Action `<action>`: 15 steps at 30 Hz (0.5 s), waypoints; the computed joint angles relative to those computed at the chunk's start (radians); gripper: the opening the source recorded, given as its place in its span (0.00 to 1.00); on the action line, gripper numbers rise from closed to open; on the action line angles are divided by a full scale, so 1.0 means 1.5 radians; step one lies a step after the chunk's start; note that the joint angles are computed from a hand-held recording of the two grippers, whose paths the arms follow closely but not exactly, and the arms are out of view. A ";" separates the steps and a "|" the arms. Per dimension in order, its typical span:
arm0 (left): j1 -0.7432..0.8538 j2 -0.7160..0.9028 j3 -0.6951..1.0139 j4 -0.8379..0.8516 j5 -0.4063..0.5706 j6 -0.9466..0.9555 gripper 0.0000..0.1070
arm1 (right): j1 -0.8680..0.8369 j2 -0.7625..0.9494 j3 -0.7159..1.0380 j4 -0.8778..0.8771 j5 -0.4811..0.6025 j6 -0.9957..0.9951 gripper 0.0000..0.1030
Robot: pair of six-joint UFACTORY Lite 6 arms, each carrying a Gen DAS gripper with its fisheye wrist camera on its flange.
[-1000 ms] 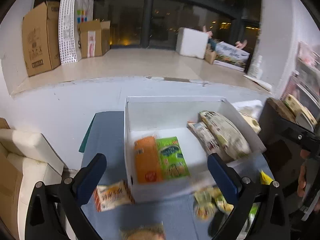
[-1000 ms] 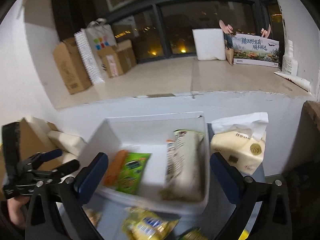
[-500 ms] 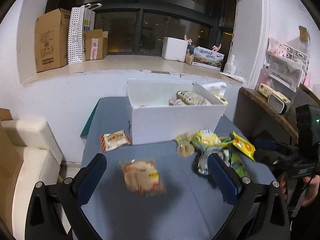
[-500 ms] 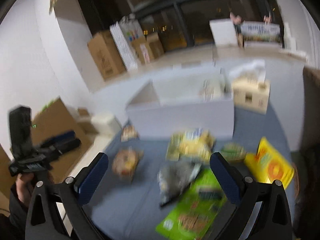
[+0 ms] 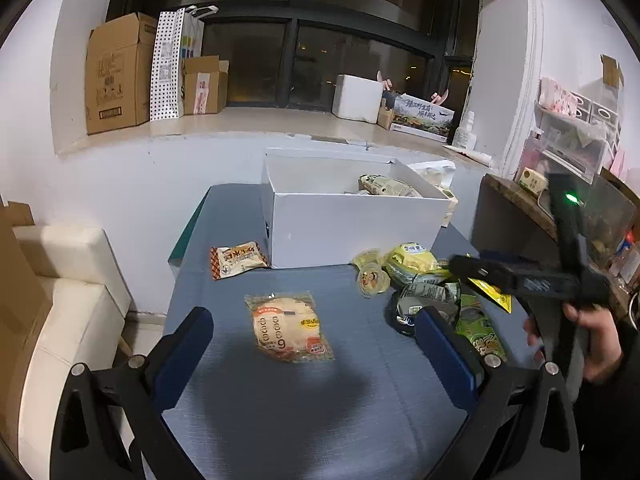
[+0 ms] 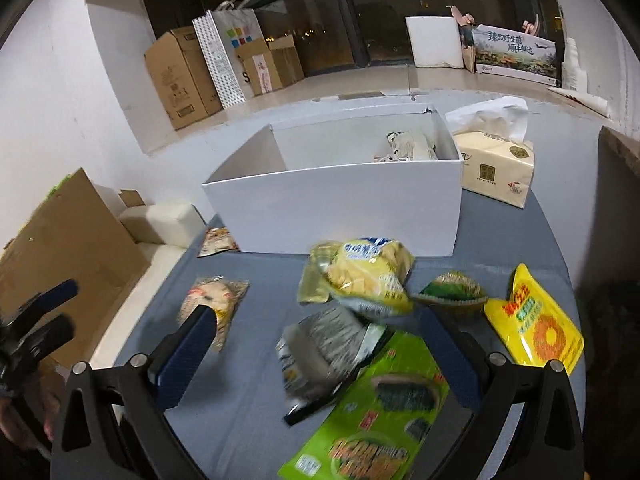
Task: Organize snacks
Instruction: 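Grasp the yellow potato-stick bag with the right gripper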
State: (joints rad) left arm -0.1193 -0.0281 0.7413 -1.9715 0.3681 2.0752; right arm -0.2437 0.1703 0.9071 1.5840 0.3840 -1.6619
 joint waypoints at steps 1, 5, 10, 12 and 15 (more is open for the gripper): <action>0.001 0.000 -0.001 0.001 0.002 0.001 0.96 | 0.005 0.022 0.024 -0.018 -0.008 0.021 1.00; 0.001 0.003 -0.003 0.002 0.005 -0.003 0.96 | 0.020 0.153 0.170 -0.191 -0.020 0.210 1.00; 0.000 0.011 -0.003 -0.003 0.007 0.005 0.96 | 0.037 0.295 0.347 -0.430 -0.010 0.477 1.00; -0.001 0.015 -0.003 -0.006 0.006 0.005 0.96 | 0.048 0.332 0.390 -0.507 -0.011 0.556 1.00; 0.001 0.018 -0.004 -0.006 0.010 0.007 0.96 | 0.060 0.380 0.440 -0.609 -0.010 0.664 1.00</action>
